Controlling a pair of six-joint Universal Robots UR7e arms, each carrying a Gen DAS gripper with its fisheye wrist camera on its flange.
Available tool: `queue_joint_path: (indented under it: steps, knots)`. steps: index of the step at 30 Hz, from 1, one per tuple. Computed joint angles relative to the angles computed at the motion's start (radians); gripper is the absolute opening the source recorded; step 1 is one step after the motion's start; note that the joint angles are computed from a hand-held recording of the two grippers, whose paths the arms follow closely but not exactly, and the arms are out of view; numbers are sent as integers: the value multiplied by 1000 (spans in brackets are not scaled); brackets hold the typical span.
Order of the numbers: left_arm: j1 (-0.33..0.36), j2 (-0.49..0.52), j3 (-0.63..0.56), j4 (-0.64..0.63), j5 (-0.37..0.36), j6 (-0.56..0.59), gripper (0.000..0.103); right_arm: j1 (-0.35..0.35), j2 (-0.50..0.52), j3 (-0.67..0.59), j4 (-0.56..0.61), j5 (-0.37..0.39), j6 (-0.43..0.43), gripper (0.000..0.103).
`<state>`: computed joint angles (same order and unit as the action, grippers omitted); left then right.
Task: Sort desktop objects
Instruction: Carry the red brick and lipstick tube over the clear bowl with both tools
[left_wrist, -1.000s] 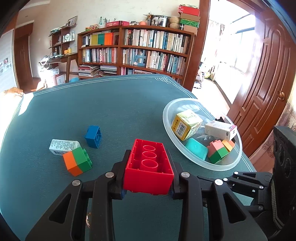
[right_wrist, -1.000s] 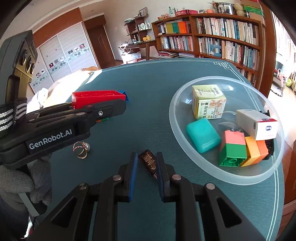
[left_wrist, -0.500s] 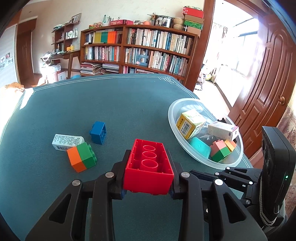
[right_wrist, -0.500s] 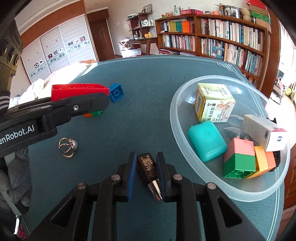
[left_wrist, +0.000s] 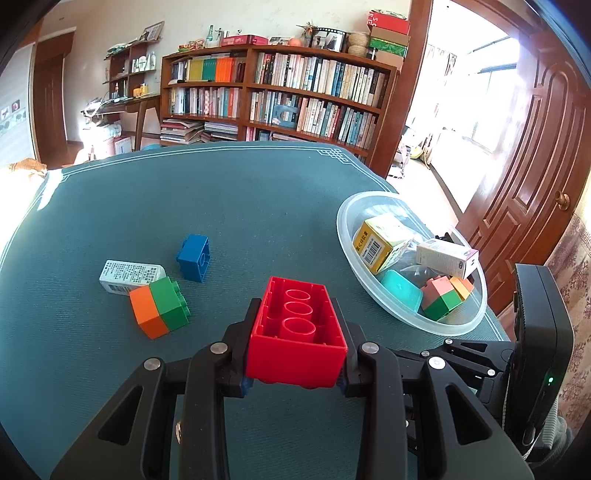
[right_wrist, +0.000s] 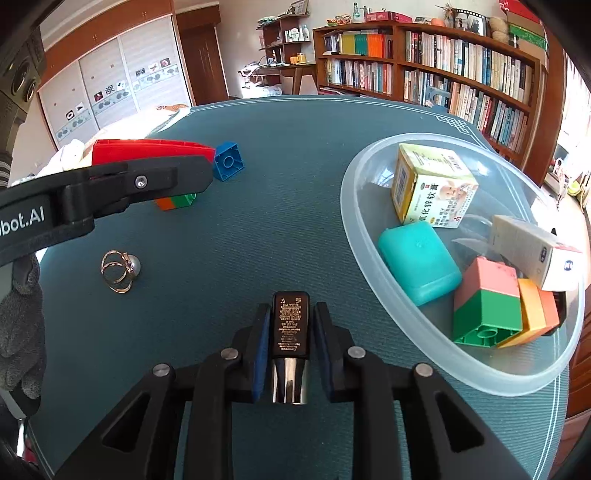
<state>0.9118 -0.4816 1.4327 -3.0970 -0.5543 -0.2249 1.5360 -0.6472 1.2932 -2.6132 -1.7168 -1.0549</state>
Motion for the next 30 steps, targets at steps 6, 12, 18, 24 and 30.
queue_joint_path:
  steps: [6,12,18,24,30]
  knots:
    - [-1,14,-24,22,5,8,35,-8,-22,2,67,47,48,22]
    - [-4,45,-76,46,17,36,35,-14,-75,25,91,137,84,22]
    - [-9,83,-144,61,12,88,35,-16,-93,18,60,184,126,22]
    - [-10,126,-231,78,-8,143,35,-11,-86,-4,-40,160,174,22]
    - [-6,174,-327,110,-35,187,35,-6,-60,-45,-128,101,208,22]
